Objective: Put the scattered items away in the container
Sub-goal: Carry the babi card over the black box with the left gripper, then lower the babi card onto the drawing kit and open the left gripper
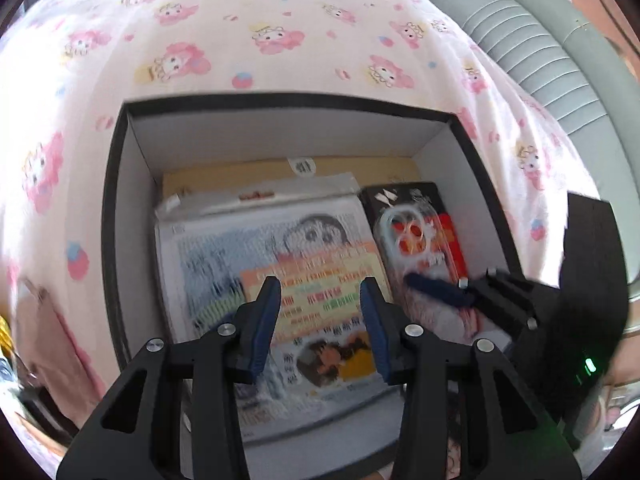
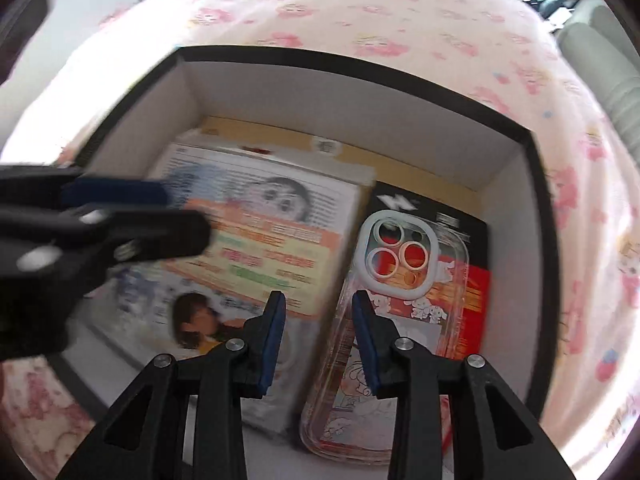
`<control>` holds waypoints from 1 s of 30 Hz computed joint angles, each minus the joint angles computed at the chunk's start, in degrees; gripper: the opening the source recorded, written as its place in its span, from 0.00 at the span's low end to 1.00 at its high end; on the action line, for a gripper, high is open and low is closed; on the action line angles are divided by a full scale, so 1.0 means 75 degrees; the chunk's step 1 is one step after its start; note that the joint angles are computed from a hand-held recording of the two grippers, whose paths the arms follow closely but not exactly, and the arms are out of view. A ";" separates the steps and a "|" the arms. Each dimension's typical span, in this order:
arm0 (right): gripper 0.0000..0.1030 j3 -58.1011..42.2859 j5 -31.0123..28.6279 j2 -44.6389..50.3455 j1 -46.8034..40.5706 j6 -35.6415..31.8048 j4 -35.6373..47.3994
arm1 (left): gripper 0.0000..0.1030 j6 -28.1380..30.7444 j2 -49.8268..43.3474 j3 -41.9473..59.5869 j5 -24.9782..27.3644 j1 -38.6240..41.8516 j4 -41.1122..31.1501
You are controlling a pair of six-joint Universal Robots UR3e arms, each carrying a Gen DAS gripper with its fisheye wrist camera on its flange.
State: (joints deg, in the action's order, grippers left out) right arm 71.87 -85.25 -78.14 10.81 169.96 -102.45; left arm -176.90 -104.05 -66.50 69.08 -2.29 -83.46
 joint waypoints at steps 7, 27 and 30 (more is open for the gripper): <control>0.30 0.0281 -0.0087 -0.0529 -0.0793 0.0334 -0.0159 | 0.40 -0.0203 -0.1355 0.1290 0.0565 -0.0452 -0.0228; 0.30 0.0742 0.0960 -0.0659 -0.0795 0.0406 0.0133 | 0.57 -0.0001 -0.0305 -0.0678 -0.0259 0.0121 -0.0052; 0.30 0.0822 0.0506 -0.0700 -0.0717 0.0543 -0.0031 | 0.57 0.0304 -0.0291 -0.0705 -0.1028 0.0315 -0.0398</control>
